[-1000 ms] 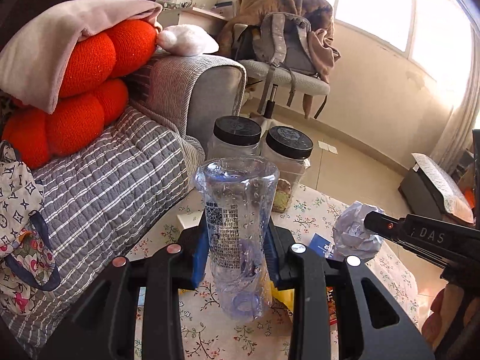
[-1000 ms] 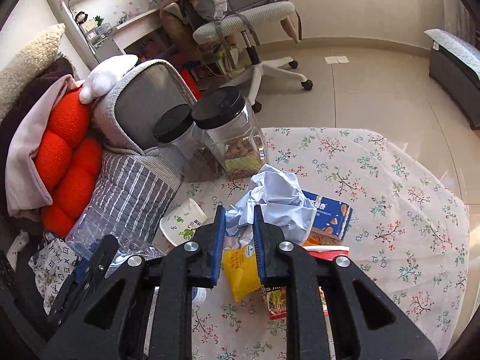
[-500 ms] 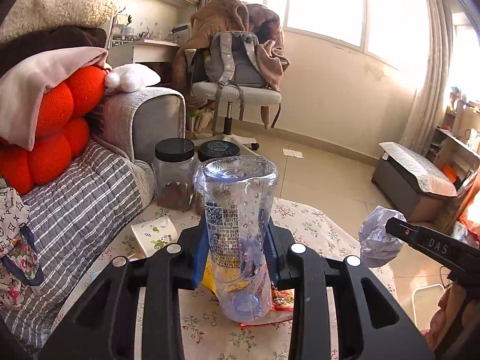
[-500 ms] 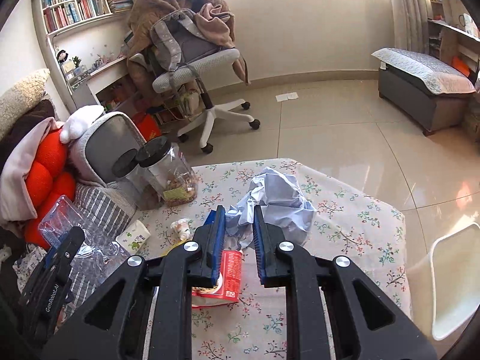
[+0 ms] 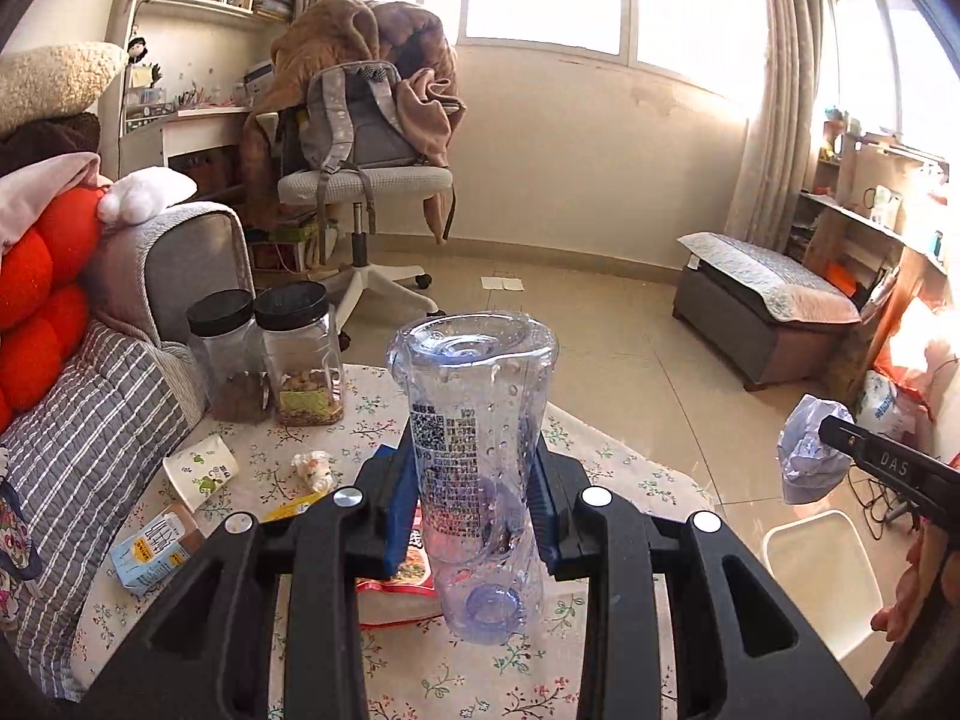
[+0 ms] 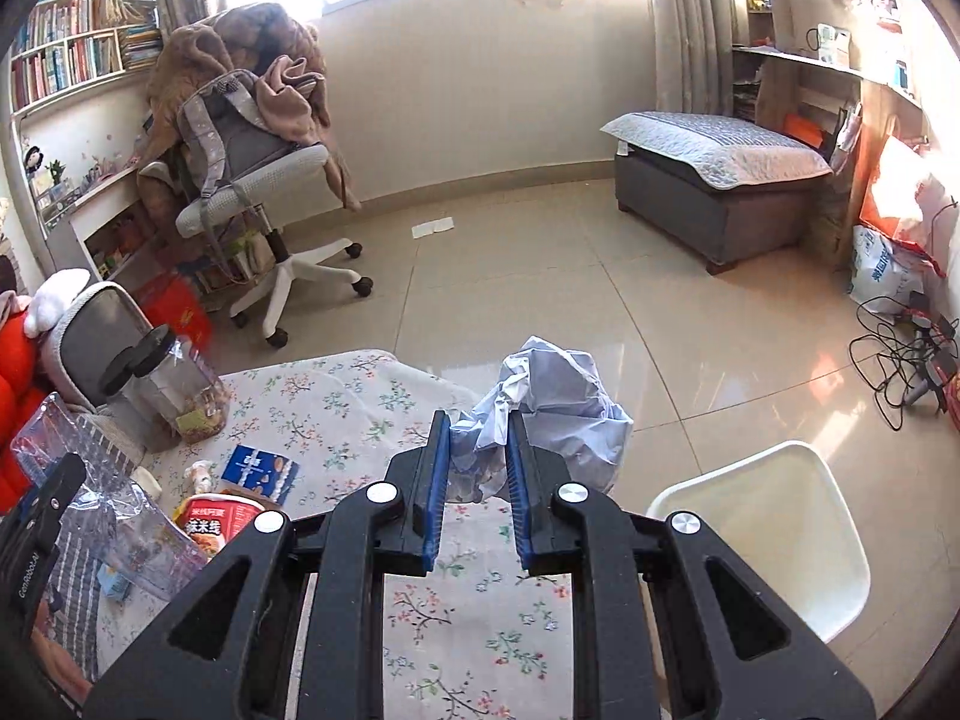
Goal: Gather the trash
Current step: 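Carry the paper to the white basin and open the right tool while the left tool holds the bottle, then lower the bottle into the white basin and open the left tool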
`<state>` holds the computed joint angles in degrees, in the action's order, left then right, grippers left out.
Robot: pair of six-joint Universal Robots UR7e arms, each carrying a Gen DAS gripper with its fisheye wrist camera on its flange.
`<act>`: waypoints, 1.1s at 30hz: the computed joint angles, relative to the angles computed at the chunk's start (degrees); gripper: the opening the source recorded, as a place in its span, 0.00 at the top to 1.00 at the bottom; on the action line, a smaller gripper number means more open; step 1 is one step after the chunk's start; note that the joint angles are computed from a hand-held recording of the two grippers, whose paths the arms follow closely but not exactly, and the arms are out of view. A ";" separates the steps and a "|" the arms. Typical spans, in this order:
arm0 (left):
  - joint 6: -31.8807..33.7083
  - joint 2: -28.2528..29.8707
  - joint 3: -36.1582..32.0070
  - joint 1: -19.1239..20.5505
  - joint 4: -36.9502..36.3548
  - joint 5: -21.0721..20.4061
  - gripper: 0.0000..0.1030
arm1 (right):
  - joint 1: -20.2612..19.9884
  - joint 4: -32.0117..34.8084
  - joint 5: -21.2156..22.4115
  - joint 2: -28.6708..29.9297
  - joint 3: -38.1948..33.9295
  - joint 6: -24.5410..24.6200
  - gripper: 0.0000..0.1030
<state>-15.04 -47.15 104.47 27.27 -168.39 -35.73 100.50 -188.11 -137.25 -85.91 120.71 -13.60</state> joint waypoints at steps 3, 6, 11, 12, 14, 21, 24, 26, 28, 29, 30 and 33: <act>0.00 1.87 -1.46 -0.71 0.92 -1.66 0.69 | -2.92 -0.03 -1.56 -3.10 1.54 -0.60 0.83; 0.29 4.02 -3.41 -1.40 1.99 -3.49 0.69 | -6.50 1.46 -2.34 -6.11 2.74 0.25 0.83; 0.94 8.30 -7.81 -2.21 4.18 -7.84 0.69 | -13.41 11.42 -1.34 -11.46 4.15 5.52 0.78; 1.04 9.27 -8.90 -2.31 4.77 -9.05 0.69 | -14.50 13.89 -1.20 -12.37 4.23 6.67 0.76; 0.98 11.21 -11.11 -2.41 5.88 -11.72 0.69 | -15.59 14.21 -1.34 -13.30 4.78 6.96 0.55; -1.17 17.67 -19.35 -2.47 10.82 -21.44 0.69 | -16.80 0.30 -5.26 -14.34 5.96 3.24 0.17; -2.18 20.45 -23.05 -2.55 12.64 -25.22 0.69 | -17.84 -6.28 -7.72 -14.37 5.77 2.05 0.13; -2.43 22.42 -25.63 -2.79 13.59 -27.22 0.69 | -18.26 -9.70 -9.07 -14.46 5.61 1.44 0.10; -2.34 24.35 -28.10 -3.10 14.35 -29.15 0.69 | -19.11 -12.01 -9.64 -15.07 5.69 1.25 0.09; -2.28 25.21 -29.12 -3.28 14.60 -30.00 0.69 | -19.48 -12.55 -9.84 -15.34 5.67 1.32 0.09; -2.27 26.14 -30.23 -3.49 15.01 -30.73 0.69 | -20.13 -12.75 -9.68 -15.90 5.73 1.31 0.09; -2.82 28.53 -33.12 -3.73 16.60 -33.56 0.69 | -21.03 -15.25 -10.70 -16.03 5.63 0.30 0.09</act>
